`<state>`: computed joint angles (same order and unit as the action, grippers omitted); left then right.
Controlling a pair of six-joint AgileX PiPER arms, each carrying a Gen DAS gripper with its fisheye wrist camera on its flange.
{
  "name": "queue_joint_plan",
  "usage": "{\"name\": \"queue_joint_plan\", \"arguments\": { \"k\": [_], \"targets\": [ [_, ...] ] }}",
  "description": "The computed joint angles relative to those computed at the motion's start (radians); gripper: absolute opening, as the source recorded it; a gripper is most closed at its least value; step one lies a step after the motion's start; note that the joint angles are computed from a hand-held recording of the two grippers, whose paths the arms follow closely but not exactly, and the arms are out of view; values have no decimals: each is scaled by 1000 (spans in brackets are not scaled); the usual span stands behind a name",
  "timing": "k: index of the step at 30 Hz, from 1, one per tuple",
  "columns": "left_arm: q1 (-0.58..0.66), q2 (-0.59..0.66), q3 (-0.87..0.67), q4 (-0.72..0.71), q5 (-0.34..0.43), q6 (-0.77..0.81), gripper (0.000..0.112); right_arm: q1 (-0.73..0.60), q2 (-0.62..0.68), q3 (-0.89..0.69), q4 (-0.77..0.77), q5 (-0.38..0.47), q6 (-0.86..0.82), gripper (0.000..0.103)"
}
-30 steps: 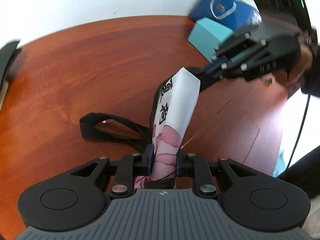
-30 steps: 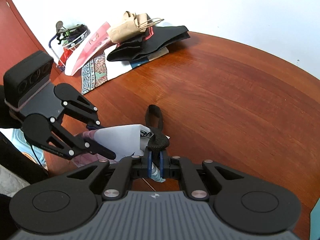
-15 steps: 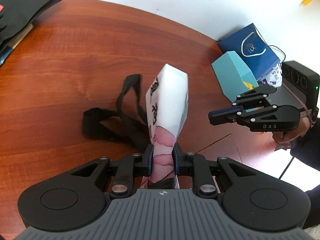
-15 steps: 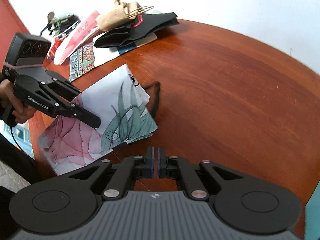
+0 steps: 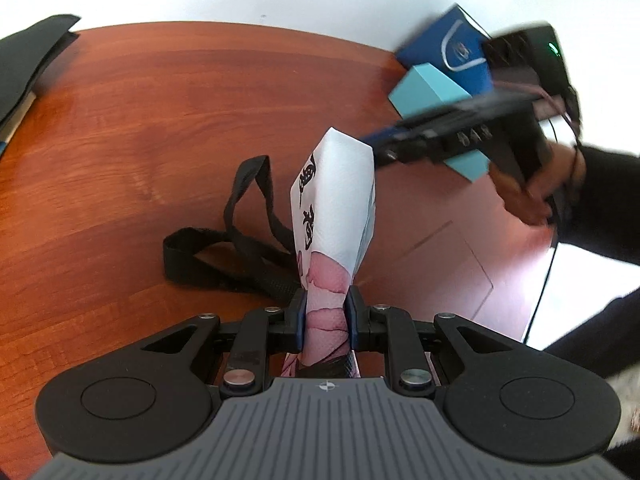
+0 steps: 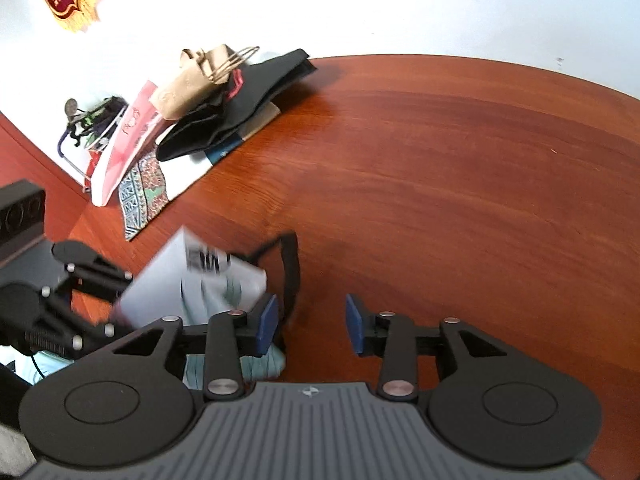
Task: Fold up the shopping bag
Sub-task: 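Release the black handles with the right gripper and move it to the bag's folded end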
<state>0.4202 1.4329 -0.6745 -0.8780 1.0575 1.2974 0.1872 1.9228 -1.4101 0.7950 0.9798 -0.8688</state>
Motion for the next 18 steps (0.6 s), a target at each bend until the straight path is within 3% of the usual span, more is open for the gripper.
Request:
{"name": "queue_joint_plan", "arguments": {
  "k": [15,18],
  "targets": [
    [1,-25,16,22,0,62,21,46,189,-205,31,130,92,48],
    [6,-29,17,23,3,69,21,55,210,-219,29,126,121,48]
  ]
}}
